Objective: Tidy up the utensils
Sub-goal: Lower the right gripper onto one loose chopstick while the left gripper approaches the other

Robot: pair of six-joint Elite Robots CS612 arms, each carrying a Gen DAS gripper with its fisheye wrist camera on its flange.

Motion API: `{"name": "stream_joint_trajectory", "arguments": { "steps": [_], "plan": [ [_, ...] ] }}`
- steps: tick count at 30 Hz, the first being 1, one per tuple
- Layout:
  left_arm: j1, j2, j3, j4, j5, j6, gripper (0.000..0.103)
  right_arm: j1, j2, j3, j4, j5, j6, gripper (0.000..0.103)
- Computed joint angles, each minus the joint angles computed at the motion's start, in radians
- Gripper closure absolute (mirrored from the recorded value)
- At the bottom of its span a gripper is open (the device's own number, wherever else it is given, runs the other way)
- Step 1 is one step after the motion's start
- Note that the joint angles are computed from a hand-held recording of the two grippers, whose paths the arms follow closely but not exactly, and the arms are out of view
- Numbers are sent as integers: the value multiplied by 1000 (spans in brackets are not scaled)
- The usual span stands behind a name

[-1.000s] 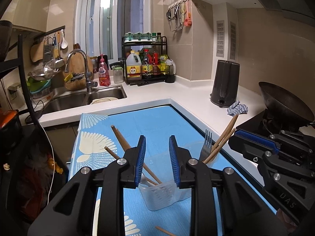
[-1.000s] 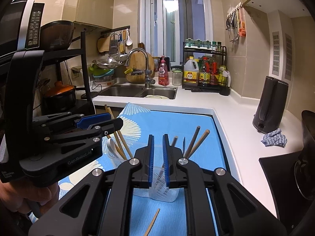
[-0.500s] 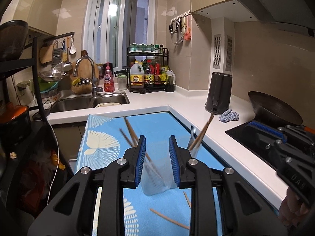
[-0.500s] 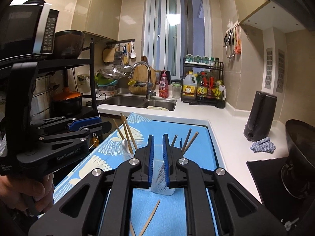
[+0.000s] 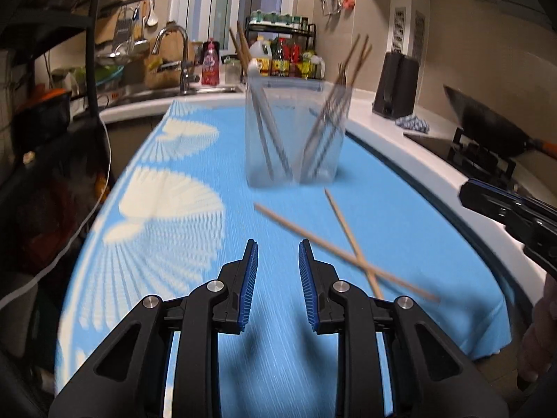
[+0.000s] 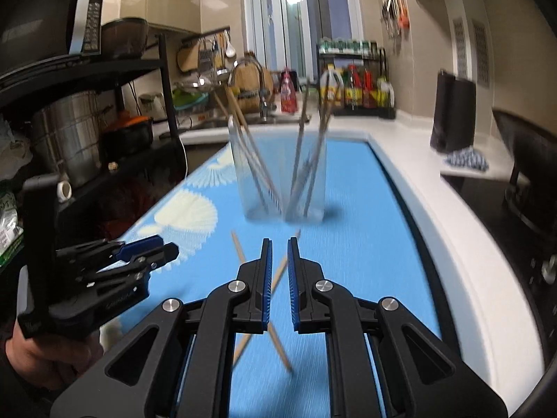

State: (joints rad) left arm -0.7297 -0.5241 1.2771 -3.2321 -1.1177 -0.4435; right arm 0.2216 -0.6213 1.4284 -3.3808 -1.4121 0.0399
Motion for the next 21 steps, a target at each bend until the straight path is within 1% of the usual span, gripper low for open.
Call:
{"name": "stream_joint_trajectory", "arguments": {
  "steps": [2, 3, 7, 10, 12, 15, 16, 18, 19, 21],
  "plan": [
    [-9, 1, 26, -14, 12, -18, 78, -1, 9, -1, 45, 10, -12, 85],
    [-12, 3, 34, -9, 12, -32, 78, 0, 15, -3, 64, 7, -23, 84],
    [-15, 7, 45, 23, 10, -80, 78, -3, 30, -11, 101, 15, -15, 84],
    [-16, 12, 45, 23, 9, -83, 78, -2, 35, -18, 139, 28, -23, 83],
    [-18, 14, 41, 26, 9, -79, 78, 2, 37, -20, 150, 24, -37, 83],
    [-21, 18, 41, 17, 16, -73, 78, 1, 37, -24, 168, 45, -30, 83],
    [-22, 19, 41, 15, 18, -73, 78, 2, 38, -25, 175, 43, -34, 84],
    [-23, 20, 40, 12, 21, -73, 78, 6, 38, -27, 183, 38, -52, 88],
    [-24, 21, 40, 10, 22, -71, 77, 7, 38, -27, 186, 40, -57, 93],
    [-23, 22, 41, 4, 19, -62, 77, 9, 38, -26, 186, 48, -59, 95]
  ]
}}
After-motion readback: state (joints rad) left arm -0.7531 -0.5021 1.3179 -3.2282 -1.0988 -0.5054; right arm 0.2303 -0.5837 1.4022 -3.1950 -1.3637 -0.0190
